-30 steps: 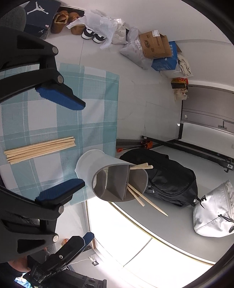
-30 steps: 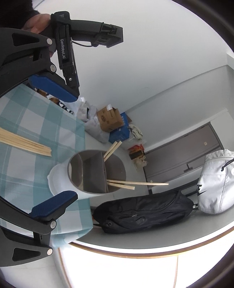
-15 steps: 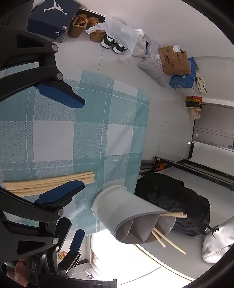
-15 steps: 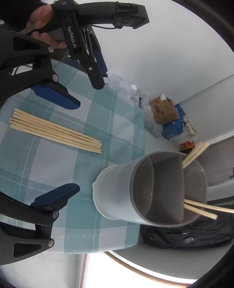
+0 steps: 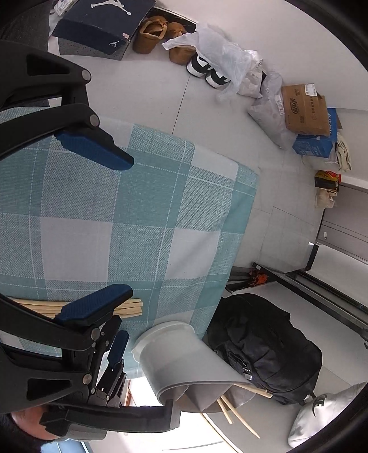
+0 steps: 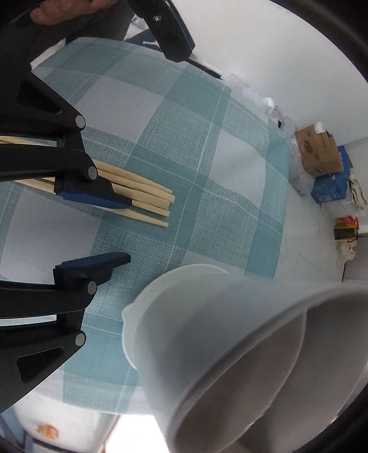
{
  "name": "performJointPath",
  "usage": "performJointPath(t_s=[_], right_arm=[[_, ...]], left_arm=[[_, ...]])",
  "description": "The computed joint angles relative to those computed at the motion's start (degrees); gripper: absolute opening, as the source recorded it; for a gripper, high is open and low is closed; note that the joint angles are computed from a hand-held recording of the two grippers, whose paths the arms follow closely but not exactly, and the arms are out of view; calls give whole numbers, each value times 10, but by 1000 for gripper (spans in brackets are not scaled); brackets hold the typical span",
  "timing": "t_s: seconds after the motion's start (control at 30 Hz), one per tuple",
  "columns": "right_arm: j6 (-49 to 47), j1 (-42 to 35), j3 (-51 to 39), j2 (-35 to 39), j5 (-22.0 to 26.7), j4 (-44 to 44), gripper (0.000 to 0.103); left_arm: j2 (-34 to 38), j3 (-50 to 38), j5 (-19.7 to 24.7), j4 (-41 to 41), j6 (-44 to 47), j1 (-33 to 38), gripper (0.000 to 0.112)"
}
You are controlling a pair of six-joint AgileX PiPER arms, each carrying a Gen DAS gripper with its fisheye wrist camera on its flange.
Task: Organize utensils
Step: 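Close the right tool on a chopstick from the bundle and lift it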
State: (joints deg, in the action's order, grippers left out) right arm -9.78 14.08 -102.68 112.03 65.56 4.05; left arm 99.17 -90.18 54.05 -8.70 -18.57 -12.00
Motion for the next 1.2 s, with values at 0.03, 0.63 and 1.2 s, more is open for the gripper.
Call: performJointPath(t_s=[0.03, 0.63, 1.2], right_arm=[[9, 11, -4, 3, 2, -22, 30], [64, 37, -94, 58, 27, -19, 3], [-51, -74, 86, -169, -134, 187, 3]], left_arm=[[0, 1, -2, -3, 4, 2, 79], [12, -3, 4, -36, 15, 42, 79], [40, -24, 53, -45, 54, -23, 79]])
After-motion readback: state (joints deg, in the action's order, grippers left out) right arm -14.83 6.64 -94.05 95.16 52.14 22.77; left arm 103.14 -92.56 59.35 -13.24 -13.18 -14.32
